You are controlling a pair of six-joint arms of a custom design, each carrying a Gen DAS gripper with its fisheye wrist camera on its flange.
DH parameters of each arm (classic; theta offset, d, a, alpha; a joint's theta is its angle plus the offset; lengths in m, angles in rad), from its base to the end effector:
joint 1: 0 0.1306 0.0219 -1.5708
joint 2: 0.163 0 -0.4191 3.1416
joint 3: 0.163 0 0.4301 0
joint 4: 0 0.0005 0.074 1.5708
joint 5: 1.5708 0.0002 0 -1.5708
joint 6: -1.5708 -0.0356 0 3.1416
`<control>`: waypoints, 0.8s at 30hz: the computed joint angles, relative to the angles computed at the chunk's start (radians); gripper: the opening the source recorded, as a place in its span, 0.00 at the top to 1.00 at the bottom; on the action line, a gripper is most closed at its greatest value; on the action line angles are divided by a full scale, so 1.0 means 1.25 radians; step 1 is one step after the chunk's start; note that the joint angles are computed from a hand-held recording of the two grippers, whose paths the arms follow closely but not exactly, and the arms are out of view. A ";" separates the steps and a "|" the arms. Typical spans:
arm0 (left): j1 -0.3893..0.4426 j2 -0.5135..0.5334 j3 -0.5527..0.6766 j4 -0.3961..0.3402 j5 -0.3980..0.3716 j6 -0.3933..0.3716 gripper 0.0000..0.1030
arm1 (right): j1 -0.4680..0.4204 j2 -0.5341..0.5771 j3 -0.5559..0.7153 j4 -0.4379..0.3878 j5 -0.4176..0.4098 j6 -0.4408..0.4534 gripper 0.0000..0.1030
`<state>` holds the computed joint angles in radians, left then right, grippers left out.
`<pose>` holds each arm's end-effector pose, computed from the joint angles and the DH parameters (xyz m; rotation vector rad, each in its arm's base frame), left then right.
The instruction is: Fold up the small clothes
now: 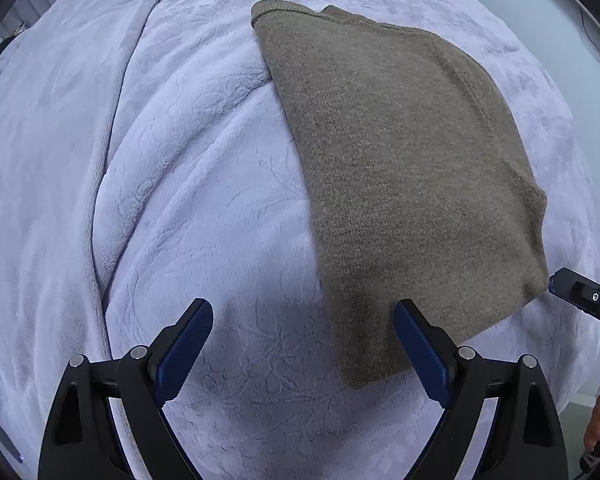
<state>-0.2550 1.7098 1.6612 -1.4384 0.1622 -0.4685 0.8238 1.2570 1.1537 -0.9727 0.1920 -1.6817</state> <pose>0.5646 -0.1536 0.4011 1.0829 2.8325 -0.2315 0.3032 0.3166 0.4046 1.2048 2.4734 0.5770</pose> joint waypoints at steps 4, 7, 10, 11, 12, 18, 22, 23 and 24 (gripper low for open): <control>0.007 -0.007 -0.005 0.011 0.012 0.001 0.09 | -0.004 0.001 -0.002 0.003 -0.008 0.002 0.30; 0.005 -0.020 -0.016 0.032 0.006 -0.001 0.00 | -0.004 0.002 0.001 0.002 -0.006 0.002 0.25; -0.004 -0.025 -0.022 0.051 -0.017 -0.013 0.00 | -0.007 0.003 0.001 0.006 -0.007 0.006 0.25; -0.007 -0.020 -0.016 0.049 -0.022 -0.014 0.00 | -0.009 0.004 0.002 0.007 -0.009 0.008 0.25; -0.009 -0.016 -0.010 0.042 -0.024 -0.010 0.00 | -0.010 0.005 0.003 0.006 -0.011 0.012 0.25; -0.009 0.022 0.034 0.009 -0.025 0.066 0.00 | -0.019 0.000 0.007 -0.004 -0.003 0.025 0.25; -0.007 0.047 0.066 -0.025 -0.010 0.064 0.00 | -0.034 -0.005 0.007 -0.012 -0.008 0.047 0.25; -0.006 0.051 0.074 -0.033 -0.003 0.060 0.00 | -0.040 -0.007 0.006 -0.014 -0.008 0.053 0.25; -0.006 0.053 0.079 -0.033 0.003 0.060 0.00 | -0.046 -0.009 0.004 -0.015 -0.010 0.058 0.25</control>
